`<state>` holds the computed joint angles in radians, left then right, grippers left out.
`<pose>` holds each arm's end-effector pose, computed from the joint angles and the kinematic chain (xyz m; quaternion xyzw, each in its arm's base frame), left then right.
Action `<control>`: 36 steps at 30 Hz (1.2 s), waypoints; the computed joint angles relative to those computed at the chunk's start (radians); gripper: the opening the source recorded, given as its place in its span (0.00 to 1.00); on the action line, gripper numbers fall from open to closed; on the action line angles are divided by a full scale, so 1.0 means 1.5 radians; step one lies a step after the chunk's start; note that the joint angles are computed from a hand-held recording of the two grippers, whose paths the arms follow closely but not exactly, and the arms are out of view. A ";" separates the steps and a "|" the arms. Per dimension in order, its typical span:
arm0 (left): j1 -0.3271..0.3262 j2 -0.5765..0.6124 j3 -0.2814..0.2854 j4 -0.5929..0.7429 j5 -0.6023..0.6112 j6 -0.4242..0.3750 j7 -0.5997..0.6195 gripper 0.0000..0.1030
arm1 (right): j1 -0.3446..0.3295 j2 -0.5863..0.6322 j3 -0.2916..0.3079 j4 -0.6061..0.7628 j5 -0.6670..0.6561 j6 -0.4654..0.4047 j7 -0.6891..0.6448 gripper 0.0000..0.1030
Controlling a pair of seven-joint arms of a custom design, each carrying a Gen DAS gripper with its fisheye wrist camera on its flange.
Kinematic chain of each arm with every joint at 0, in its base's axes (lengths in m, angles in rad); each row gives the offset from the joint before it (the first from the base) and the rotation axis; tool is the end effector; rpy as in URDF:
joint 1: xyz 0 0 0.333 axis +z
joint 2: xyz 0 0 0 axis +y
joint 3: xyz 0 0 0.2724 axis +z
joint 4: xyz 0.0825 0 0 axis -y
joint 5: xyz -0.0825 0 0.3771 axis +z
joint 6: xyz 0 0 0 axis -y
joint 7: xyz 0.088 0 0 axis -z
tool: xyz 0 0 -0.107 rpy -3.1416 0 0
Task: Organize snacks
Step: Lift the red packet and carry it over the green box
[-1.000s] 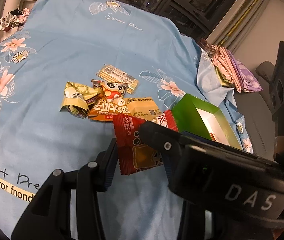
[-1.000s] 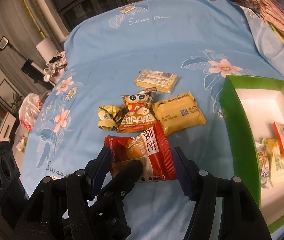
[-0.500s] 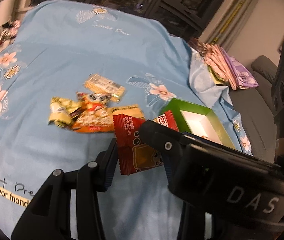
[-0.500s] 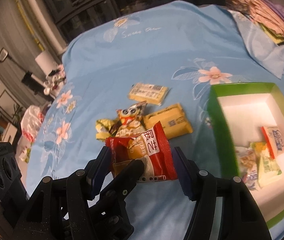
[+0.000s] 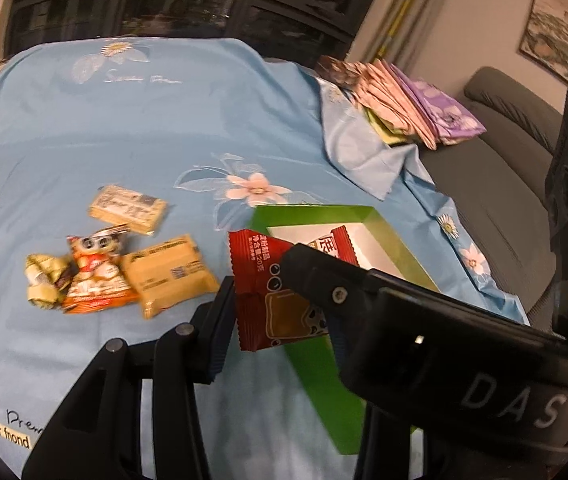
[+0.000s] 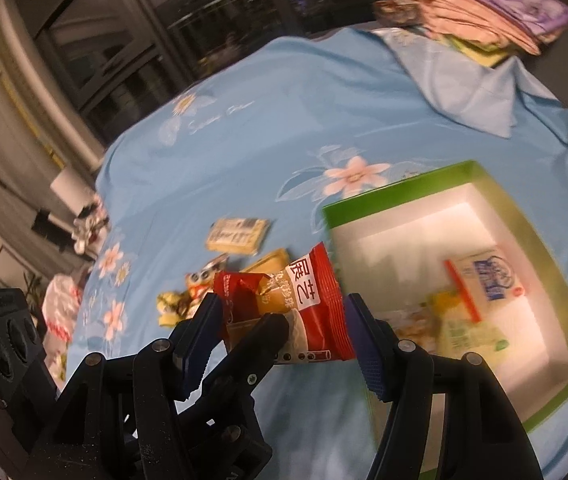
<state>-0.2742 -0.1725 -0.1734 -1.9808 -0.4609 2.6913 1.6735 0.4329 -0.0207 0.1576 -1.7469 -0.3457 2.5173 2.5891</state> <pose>0.5072 -0.2347 0.6026 -0.5523 0.7029 -0.4356 0.1059 0.4963 0.3374 0.6169 -0.5678 0.7154 -0.1408 0.3821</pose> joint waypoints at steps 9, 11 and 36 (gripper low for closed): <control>-0.007 0.062 -0.026 0.083 0.051 -0.038 -0.003 0.40 | -0.040 -0.069 -0.007 -0.091 0.022 0.046 0.043 0.64; -0.008 0.074 -0.033 0.097 0.067 -0.041 -0.004 0.40 | -0.048 -0.080 -0.007 -0.106 0.031 0.054 0.046 0.64; -0.020 0.202 -0.069 0.249 0.147 -0.139 -0.014 0.40 | -0.103 -0.136 -0.015 -0.205 0.133 0.082 0.051 0.64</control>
